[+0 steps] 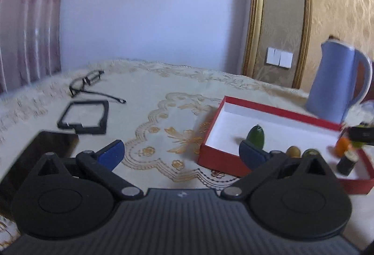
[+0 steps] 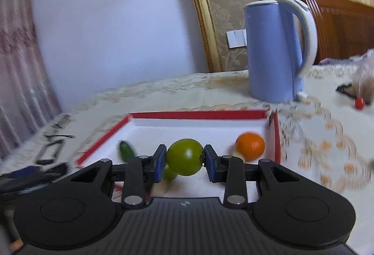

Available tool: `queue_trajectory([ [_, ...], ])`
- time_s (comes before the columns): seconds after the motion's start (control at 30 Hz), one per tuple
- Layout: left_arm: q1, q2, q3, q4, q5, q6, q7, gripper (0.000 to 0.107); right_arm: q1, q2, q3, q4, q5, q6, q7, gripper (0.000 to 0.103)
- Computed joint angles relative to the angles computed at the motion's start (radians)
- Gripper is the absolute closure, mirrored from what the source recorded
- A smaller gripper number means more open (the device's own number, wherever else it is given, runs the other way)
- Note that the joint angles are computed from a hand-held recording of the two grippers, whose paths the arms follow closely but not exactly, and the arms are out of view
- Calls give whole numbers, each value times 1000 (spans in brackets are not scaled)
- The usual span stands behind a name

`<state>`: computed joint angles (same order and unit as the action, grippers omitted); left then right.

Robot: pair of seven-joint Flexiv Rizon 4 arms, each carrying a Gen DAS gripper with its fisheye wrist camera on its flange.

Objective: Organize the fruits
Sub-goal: 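Open the right tool over the tray to drop the green tomato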

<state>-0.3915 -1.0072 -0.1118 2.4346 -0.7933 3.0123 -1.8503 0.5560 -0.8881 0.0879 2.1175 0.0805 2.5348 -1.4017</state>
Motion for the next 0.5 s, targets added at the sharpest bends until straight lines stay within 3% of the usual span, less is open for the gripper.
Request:
queue_trajectory([
  [0.17,-10,1,-1,0,-29,-3,4,4,110,-11,-106,-130,168,-208,-36,63],
  [0.2,-8,-2,3,2,-17,5,-4,4,116,-3,-108,-114,176,-196,-41,63],
  [0.33,-3,4,-3,-6,-24,-18,18,4,42,25,-4,78,69,68,-73,63],
  [0.43,-8,10,-9,-4,-51,-35,20,4,49,12,41,221,30,266,-139,63],
  [0.5,-3,11,-5,-2,-40,-41,9,4,58,-11,62,274,14,335,-166,63],
])
